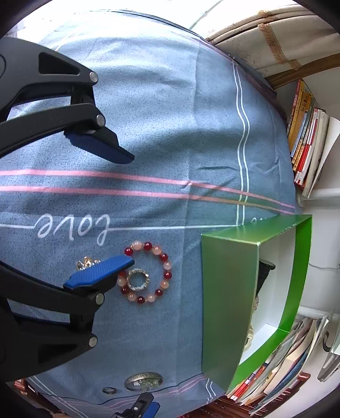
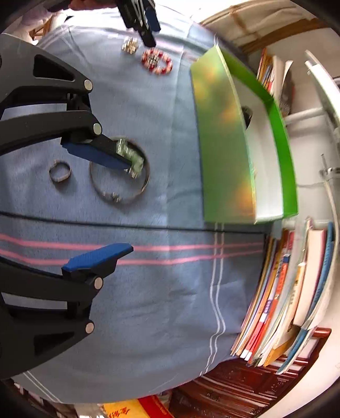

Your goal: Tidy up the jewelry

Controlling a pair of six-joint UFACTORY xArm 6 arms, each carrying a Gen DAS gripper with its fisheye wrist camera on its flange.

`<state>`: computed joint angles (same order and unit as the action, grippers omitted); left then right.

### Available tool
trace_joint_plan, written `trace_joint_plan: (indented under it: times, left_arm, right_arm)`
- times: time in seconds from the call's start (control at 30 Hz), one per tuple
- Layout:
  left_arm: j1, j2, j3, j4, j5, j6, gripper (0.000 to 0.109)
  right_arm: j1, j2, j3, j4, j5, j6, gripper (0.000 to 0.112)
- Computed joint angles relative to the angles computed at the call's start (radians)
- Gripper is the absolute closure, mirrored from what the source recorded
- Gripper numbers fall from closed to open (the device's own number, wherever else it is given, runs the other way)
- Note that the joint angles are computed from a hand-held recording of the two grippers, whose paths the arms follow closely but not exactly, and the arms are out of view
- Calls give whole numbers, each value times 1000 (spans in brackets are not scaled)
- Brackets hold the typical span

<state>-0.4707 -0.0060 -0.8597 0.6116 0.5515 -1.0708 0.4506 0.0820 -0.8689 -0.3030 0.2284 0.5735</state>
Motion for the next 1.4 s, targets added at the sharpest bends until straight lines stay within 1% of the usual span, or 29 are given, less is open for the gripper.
trace_joint_plan:
  times: [0.03, 0.1, 0.17, 0.2, 0.27, 0.3, 0.33, 0.37, 0.4, 0.43, 0.47, 0.5, 0.53, 0.6, 0.7, 0.87, 0.93, 1.0, 1.07, 1.13, 1.2, 1.33, 1.4]
  left_arm:
    - [-2, 0, -1, 1, -3, -1, 36]
    - [-5, 1, -2, -1, -10, 2, 36]
    - [-7, 6, -7, -5, -16, 12, 36]
    - [-7, 7, -7, -7, -19, 17, 36]
    - [-9, 18, -17, -7, -25, 21, 36]
    - [-11, 25, -22, -7, -28, 23, 37]
    - [-13, 32, -28, -10, -30, 28, 39]
    - [-13, 39, -33, -15, -34, 33, 48]
    - [-10, 45, -33, -29, -52, 41, 53]
    - [-6, 50, -32, -47, -69, 54, 57]
    - [-5, 56, -34, -56, -83, 60, 63]
    - [-6, 59, -37, -58, -88, 62, 68]
    - [-8, 63, -41, -60, -90, 65, 70]
    - [-11, 70, -47, -66, -98, 74, 79]
    - [-16, 73, -51, -73, -101, 82, 85]
    - [-17, 63, -42, -93, -95, 87, 85]
    - [-16, 51, -34, -90, -90, 81, 85]
    - [-13, 36, -22, -80, -93, 71, 84]
    - [-9, 29, -19, -71, -92, 62, 83]
    - [-6, 32, -21, -71, -86, 62, 83]
    - [-2, 38, -23, -83, -81, 73, 83]
    - [-2, 52, -30, -86, -88, 83, 80]
    - [-5, 66, -40, -99, -85, 98, 78]
  right_arm:
    - [7, -2, 2, 31, -13, -27, 54]
    - [24, 3, -3, 93, -29, -84, 59]
    - [41, 28, -28, 161, -30, -146, 66]
    - [49, 38, -39, 181, -26, -164, 68]
    - [64, 65, -67, 214, -12, -198, 78]
    - [70, 77, -78, 237, -6, -220, 81]
    - [76, 90, -90, 262, 2, -243, 86]
    - [78, 93, -89, 273, -6, -253, 92]
    - [84, 97, -90, 305, -16, -285, 95]
    - [85, 98, -91, 295, -15, -280, 104]
    - [84, 100, -94, 285, -9, -274, 106]
    - [86, 103, -95, 316, -11, -300, 106]
    - [86, 104, -94, 338, -13, -320, 106]
    - [84, 94, -83, 341, -17, -328, 106]
    - [76, 70, -64, 321, -31, -305, 106]
    - [62, -4, -20, 260, -59, -251, 106]
    - [69, -25, -9, 265, -75, -261, 106]
    - [88, -37, -3, 329, -91, -329, 106]
    - [117, -30, -12, 443, -98, -449, 106]
    - [137, -13, -29, 477, -86, -482, 106]
    - [155, 17, -55, 541, -62, -547, 106]
    - [161, 44, -71, 536, -33, -536, 105]
    - [154, 49, -72, 484, -24, -484, 98]
